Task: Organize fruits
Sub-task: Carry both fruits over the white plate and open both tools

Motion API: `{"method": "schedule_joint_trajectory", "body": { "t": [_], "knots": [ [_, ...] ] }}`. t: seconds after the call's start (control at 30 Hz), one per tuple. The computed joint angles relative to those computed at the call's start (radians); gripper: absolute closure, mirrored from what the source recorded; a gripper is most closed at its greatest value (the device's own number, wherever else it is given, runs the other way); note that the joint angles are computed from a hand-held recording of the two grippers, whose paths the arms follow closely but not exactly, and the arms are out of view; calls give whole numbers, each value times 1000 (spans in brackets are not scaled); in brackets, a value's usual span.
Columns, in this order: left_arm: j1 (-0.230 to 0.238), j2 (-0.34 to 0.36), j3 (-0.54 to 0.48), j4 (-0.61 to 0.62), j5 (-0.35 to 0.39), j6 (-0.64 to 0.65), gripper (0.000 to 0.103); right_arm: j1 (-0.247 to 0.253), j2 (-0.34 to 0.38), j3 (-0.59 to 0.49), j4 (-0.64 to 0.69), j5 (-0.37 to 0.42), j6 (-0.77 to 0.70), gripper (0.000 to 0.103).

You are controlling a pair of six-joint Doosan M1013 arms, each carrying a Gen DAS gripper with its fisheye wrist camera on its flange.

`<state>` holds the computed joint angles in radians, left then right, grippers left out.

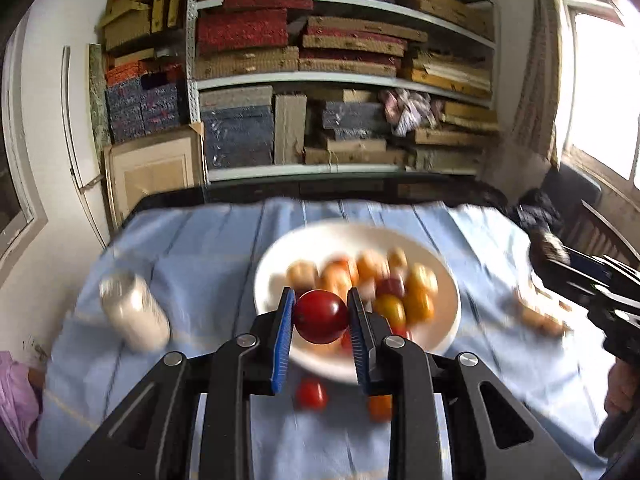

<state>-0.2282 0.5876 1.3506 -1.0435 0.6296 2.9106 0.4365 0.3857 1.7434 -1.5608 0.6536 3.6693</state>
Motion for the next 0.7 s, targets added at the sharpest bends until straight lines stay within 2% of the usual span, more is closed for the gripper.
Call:
{"method": "schedule_joint_trajectory", "body": {
  "t": [0.13,0.3,0.43,0.5,0.6,0.7],
  "knots": [
    [-35,71,-144,158,27,-206,76,-35,17,-42,21,-54,-33,60],
    [-87,194,-331,371,113,-440,76,-87,95,-135,179,-127,-223,60],
    [-105,258,-416,424,156,-510,76,-153,162,-225,385,-152,-406,60],
    [-110,292,-465,453,182,-554,76,-183,203,-283,529,-155,-556,60],
    [-113,326,-516,492,207,-608,76,-205,257,-351,658,-132,-714,60],
    [-118,356,-564,530,241,-647,75,-216,292,-393,737,-115,-793,60]
  ]
}}
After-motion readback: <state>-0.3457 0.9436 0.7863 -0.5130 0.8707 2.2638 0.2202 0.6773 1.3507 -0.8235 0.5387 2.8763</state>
